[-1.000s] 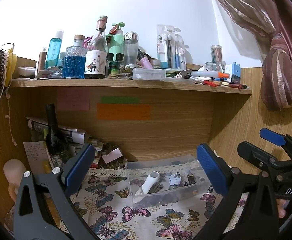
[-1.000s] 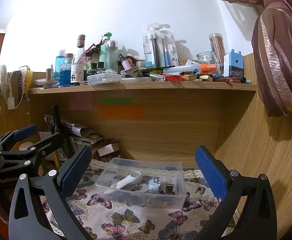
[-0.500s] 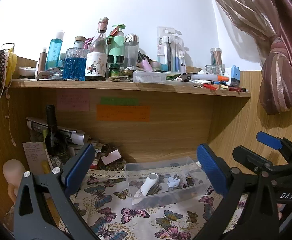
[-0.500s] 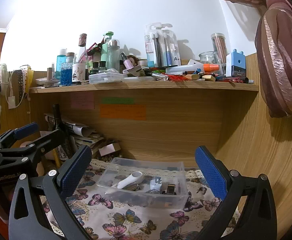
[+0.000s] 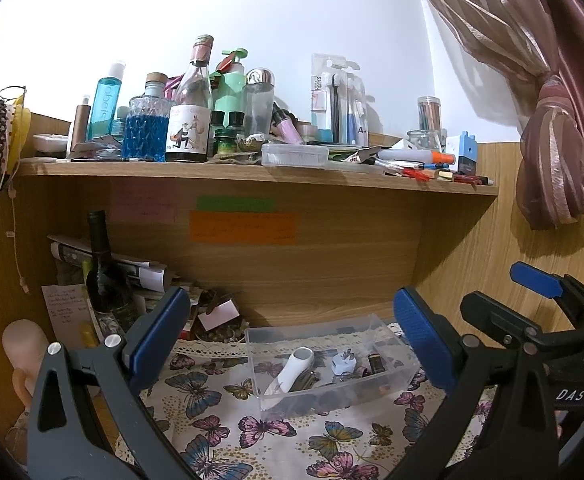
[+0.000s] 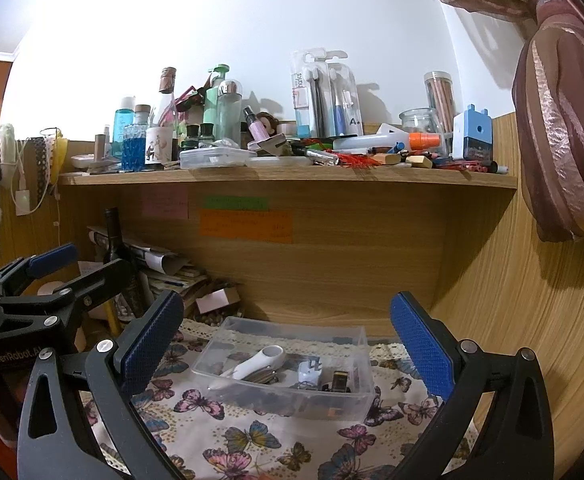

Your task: Organize rigid objects

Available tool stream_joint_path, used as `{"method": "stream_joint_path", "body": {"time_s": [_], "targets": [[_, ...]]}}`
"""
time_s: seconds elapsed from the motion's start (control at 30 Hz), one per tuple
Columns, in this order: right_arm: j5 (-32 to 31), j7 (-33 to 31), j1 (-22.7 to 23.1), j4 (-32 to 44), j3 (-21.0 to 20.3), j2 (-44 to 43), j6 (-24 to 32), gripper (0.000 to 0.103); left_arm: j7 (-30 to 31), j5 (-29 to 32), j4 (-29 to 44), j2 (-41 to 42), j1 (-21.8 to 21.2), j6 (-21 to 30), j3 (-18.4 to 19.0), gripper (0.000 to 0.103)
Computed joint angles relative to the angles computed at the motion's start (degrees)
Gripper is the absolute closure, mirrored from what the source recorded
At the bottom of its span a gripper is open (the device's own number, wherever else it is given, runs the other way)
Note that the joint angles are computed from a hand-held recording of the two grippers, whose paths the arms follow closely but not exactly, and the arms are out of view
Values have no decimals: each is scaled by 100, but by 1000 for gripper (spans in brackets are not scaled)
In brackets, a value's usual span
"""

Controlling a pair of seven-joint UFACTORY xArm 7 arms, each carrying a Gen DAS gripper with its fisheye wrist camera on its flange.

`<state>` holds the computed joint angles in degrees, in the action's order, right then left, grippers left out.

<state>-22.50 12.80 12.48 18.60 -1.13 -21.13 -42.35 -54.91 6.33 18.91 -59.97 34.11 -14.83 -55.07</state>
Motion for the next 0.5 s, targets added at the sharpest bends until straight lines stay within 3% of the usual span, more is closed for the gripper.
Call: {"method": "stream_joint_path", "body": {"time_s": [0.5], "targets": [[166,-28,3,-46,54,-21,3,0,134,28,88,273,-45,13,31,0]]}}
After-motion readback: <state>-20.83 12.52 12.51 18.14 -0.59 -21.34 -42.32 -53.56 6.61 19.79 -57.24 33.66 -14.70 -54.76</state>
